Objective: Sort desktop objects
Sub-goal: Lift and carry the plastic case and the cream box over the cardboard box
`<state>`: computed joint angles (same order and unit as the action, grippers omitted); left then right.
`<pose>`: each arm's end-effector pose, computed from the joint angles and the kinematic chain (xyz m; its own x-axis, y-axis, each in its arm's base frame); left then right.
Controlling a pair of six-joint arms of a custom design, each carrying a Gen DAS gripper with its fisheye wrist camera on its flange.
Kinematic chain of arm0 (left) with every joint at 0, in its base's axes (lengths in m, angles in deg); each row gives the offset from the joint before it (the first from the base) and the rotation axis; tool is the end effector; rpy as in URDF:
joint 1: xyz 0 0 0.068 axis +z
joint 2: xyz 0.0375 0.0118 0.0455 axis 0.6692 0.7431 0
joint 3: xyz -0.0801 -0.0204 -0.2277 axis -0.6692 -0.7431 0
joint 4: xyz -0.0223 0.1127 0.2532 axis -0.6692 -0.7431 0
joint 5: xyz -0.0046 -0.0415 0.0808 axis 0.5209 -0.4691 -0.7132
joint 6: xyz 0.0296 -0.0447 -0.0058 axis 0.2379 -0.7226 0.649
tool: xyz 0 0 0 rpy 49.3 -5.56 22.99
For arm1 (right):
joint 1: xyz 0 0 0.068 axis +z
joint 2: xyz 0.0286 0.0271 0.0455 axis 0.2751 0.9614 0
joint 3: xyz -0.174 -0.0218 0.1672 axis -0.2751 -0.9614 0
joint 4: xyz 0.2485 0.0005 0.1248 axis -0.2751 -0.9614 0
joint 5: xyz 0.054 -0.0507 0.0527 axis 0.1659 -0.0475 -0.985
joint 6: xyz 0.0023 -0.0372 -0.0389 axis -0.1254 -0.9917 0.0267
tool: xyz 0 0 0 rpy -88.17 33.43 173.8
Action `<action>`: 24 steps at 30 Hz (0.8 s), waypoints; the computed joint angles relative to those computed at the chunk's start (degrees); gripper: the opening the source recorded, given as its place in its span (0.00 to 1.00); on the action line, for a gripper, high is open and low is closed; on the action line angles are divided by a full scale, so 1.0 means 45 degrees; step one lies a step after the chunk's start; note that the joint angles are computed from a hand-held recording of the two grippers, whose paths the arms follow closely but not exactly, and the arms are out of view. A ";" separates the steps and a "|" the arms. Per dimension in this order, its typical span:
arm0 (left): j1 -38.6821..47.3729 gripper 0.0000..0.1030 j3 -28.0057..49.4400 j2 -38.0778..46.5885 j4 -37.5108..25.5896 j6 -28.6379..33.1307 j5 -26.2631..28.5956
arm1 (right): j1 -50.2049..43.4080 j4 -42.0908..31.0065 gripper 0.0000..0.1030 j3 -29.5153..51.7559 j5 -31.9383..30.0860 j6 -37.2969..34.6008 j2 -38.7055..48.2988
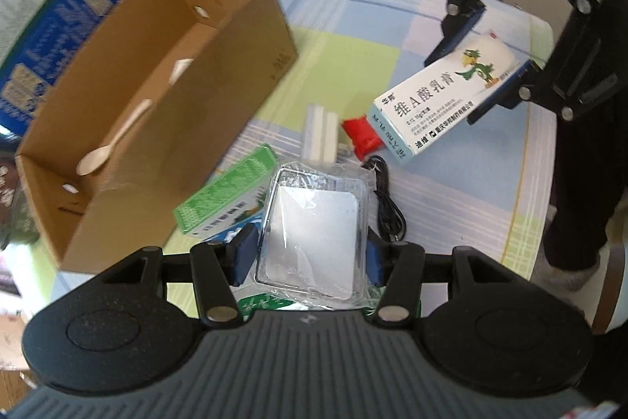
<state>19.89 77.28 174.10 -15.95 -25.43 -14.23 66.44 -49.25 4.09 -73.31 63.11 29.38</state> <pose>0.3178 -0.1344 0.3045 -0.2064 0.9207 -0.3311 0.9352 0.2851 0.2098 0.1804 0.2111 0.2505 -0.5326 -0.7342 -0.4212 -0.7588 0.6346 -0.1468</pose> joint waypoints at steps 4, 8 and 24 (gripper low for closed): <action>-0.0080 0.48 0.0580 -0.0192 -0.0282 -0.0823 -0.0303 | 0.0194 -0.0402 0.34 0.0709 0.0528 0.0577 -0.0045; -0.0066 0.48 0.1652 -0.0038 -0.0748 -0.1577 -0.0635 | 0.0013 -0.0818 0.34 0.1688 0.0690 0.0841 0.0113; 0.0224 0.48 0.8238 0.3958 -0.1789 -0.5308 -0.1389 | -0.3150 0.0499 0.34 0.4953 0.0788 0.2404 0.2425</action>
